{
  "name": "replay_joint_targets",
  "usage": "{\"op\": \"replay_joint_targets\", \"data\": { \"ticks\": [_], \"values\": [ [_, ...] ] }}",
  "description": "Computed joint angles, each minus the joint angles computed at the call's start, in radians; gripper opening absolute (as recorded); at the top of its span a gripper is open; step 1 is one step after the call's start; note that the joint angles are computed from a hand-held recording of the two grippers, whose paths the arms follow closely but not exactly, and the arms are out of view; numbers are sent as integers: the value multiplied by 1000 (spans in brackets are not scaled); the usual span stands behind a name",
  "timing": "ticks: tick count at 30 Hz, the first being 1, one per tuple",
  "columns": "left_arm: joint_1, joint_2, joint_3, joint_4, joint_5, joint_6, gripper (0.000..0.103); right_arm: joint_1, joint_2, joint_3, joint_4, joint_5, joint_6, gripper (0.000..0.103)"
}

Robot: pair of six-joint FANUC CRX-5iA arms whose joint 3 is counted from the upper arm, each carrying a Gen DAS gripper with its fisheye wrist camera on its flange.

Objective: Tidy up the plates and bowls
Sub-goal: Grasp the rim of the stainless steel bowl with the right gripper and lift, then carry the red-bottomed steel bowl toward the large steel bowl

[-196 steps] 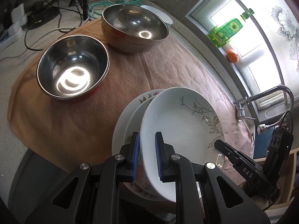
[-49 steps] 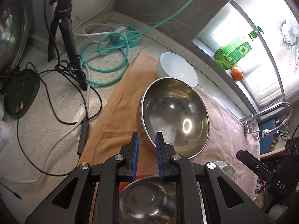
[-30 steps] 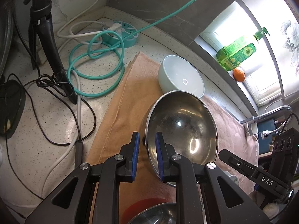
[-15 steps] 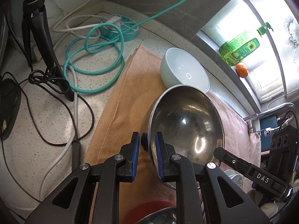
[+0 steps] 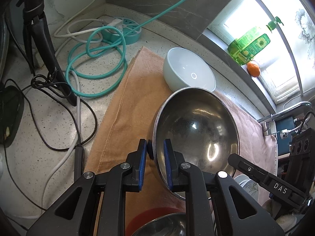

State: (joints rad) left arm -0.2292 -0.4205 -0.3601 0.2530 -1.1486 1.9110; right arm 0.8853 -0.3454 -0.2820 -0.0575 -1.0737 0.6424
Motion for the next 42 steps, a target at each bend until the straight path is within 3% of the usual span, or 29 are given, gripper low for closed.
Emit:
{"op": "replay_joint_targets", "data": {
  "ticks": [22, 42],
  "values": [
    [-154, 112, 88, 0, 40, -14, 16, 36, -177, -116, 131, -65, -184, 13],
    [-192, 166, 119, -23, 39, 4, 16, 13, -187, -149, 149, -74, -204, 13]
  ]
}}
